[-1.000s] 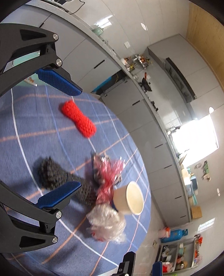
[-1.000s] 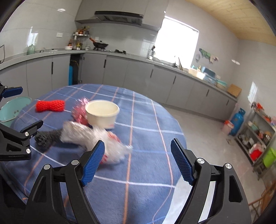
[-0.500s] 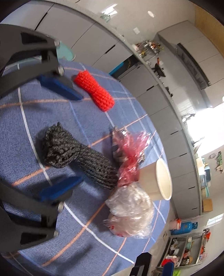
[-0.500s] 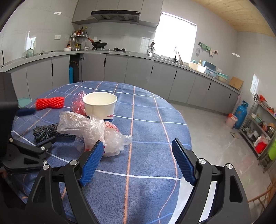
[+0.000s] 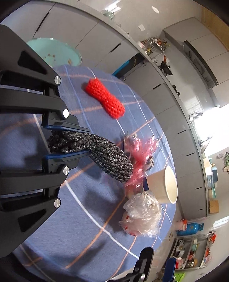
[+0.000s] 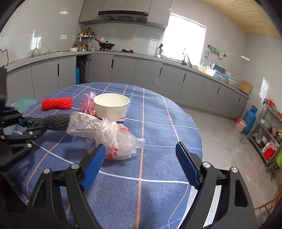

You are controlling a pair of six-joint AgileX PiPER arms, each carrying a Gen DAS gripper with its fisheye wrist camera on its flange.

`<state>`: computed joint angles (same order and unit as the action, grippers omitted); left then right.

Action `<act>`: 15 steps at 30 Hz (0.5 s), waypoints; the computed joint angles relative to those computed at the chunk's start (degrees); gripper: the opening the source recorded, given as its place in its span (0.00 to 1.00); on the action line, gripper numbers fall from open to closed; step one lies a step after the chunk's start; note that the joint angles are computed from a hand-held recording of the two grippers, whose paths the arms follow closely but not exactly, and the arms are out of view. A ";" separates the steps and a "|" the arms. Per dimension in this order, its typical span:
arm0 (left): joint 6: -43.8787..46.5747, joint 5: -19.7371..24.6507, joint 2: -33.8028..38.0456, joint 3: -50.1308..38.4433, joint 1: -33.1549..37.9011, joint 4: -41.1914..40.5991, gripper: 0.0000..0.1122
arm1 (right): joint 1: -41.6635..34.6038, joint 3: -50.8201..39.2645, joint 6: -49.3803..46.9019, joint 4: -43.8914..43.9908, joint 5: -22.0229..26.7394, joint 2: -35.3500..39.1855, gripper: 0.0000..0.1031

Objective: Collect trash
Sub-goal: 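Grasp the black knitted scrubber with the left tool and lift it, then grasp the clear plastic bag with the right tool while the left tool holds the scrubber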

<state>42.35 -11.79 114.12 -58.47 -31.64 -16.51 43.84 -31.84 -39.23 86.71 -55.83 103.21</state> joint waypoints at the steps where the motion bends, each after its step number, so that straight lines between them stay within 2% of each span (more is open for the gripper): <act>1: -0.97 -0.34 -0.99 0.93 0.43 1.14 0.17 | 0.02 -0.27 -0.39 -0.02 0.23 0.12 0.78; 3: -2.84 -0.45 -2.45 1.84 1.77 2.81 0.17 | -0.02 -1.08 -1.33 -0.45 0.80 0.39 0.78; 5: 2.30 -2.46 -3.22 2.16 2.76 -3.08 0.17 | -0.10 -2.24 -2.17 -0.70 1.14 0.89 0.78; 7: 2.54 -2.50 -3.37 1.22 4.19 -4.66 0.17 | -0.14 -3.65 -3.25 -1.04 1.15 1.73 0.78; 9: 6.36 -4.86 -3.39 0.99 4.84 -9.81 0.17 | -0.68 -5.56 -5.10 -1.11 1.37 3.03 0.78; 15: 1.24 -4.22 -3.52 0.64 7.03 -5.99 0.17 | -3.92 -8.71 -7.23 -2.58 5.05 5.27 0.77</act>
<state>43.59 -16.00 110.60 -57.83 -24.61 -22.50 39.92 -40.55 -46.45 84.13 -50.78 108.48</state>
